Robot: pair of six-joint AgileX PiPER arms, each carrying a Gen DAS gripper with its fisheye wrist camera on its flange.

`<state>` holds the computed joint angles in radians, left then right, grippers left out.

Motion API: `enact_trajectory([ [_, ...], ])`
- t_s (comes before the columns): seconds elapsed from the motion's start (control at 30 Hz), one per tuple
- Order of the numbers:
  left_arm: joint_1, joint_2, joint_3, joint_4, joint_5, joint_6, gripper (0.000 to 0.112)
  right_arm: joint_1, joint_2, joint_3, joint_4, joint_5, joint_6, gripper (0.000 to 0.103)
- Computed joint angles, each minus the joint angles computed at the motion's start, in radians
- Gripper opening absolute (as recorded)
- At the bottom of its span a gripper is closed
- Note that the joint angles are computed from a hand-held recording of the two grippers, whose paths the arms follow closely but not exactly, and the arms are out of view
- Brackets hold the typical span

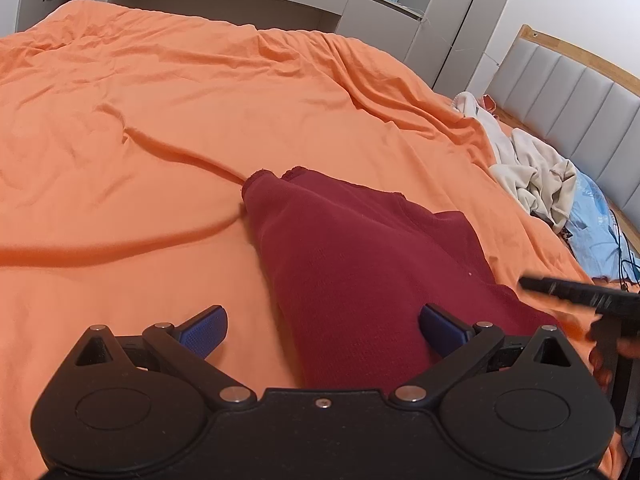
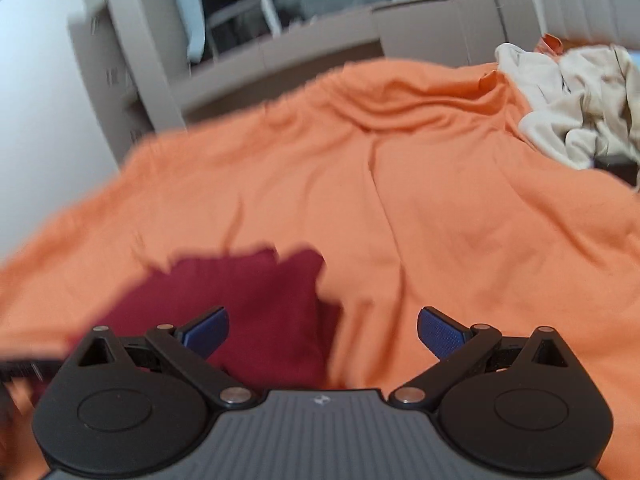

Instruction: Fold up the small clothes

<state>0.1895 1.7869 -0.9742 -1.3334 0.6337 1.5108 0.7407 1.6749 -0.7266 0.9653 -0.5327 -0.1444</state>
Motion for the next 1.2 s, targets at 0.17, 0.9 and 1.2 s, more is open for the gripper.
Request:
enact_trajectory([
  [0.17,-0.003,0.002,0.004,0.002,-0.005,-0.001,0.102,-0.077,0.072,-0.057,-0.177,0.122,0.195,0.071],
  [0.9,-0.012,-0.007,0.011,0.021,-0.010,-0.004,0.102,-0.152,0.044,-0.007,-0.753,0.266,0.805,0.006],
  [1.2,0.033,0.017,-0.034,0.063,0.088,-0.069,0.102,-0.159,0.021,0.007,-0.883,0.274,0.909,0.006],
])
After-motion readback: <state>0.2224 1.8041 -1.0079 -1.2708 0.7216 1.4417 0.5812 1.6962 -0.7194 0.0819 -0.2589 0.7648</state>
